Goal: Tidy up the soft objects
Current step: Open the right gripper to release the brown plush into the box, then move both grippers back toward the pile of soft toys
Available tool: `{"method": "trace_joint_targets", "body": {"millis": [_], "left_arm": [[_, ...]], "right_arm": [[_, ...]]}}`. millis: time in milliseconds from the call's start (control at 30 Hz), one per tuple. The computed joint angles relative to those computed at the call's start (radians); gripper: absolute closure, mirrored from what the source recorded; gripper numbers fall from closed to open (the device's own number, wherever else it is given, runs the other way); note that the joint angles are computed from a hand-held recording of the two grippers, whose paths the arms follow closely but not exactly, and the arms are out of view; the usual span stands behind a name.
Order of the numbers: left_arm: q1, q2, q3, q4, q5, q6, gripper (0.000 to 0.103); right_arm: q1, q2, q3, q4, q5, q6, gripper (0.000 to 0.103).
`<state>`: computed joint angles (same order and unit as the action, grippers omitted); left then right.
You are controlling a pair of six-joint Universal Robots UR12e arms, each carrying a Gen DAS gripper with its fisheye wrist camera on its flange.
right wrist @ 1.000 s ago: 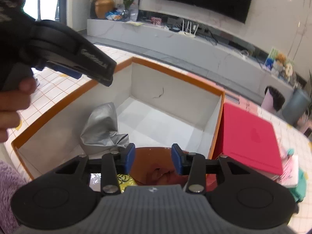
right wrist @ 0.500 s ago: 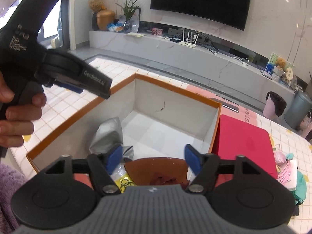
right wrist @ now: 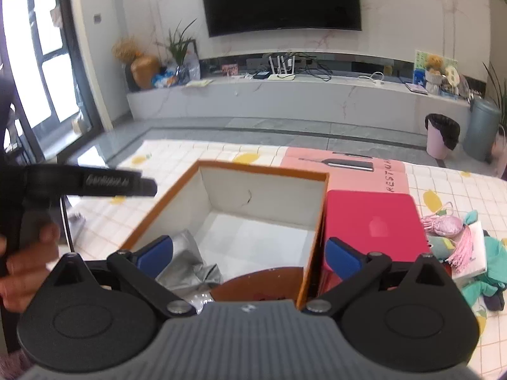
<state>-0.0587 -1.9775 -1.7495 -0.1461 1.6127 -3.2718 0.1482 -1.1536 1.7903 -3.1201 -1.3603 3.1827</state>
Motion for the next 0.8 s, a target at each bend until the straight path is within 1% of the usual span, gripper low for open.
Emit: {"method": "trace_joint_targets", "body": {"millis": [167, 267, 367, 400, 500, 533, 600, 667, 733, 800], "left_arm": [[-0.011, 0.023, -0.017, 0.044, -0.013, 0.017, 0.037], [-0.018, 0.036, -0.023, 0.056, -0.041, 0.045, 0.036], [-0.035, 0.045, -0.028, 0.086, -0.053, 0.062, 0.036], [-0.041, 0.047, -0.028, 0.095, -0.057, 0.071, 0.036], [-0.067, 0.045, -0.022, 0.112, -0.057, 0.092, 0.036], [-0.078, 0.041, -0.018, 0.12, -0.054, 0.086, 0.035], [-0.1, 0.032, -0.011, 0.137, -0.051, 0.068, 0.034], [-0.121, 0.02, 0.002, 0.137, -0.059, 0.06, 0.034], [-0.141, 0.009, 0.015, 0.121, -0.072, 0.075, 0.033], [-0.163, -0.008, 0.027, 0.123, -0.084, 0.102, 0.033]], "right_arm": [[-0.035, -0.026, 0.002, -0.011, 0.012, 0.056, 0.003], [-0.07, -0.046, 0.0, 0.006, 0.039, 0.082, 0.003], [-0.107, -0.067, -0.005, 0.023, 0.035, 0.117, 0.003], [-0.124, -0.074, -0.006, 0.033, 0.053, 0.129, 0.003], [-0.183, -0.091, -0.009, 0.066, 0.137, 0.172, 0.003], [-0.197, -0.095, -0.011, 0.078, 0.141, 0.177, 0.003], [-0.219, -0.1, -0.012, 0.086, 0.11, 0.177, 0.003], [-0.237, -0.099, -0.016, 0.089, 0.068, 0.183, 0.003], [-0.26, -0.092, -0.021, 0.092, 0.051, 0.178, 0.003], [-0.281, -0.079, -0.027, 0.095, 0.032, 0.188, 0.003]]}}
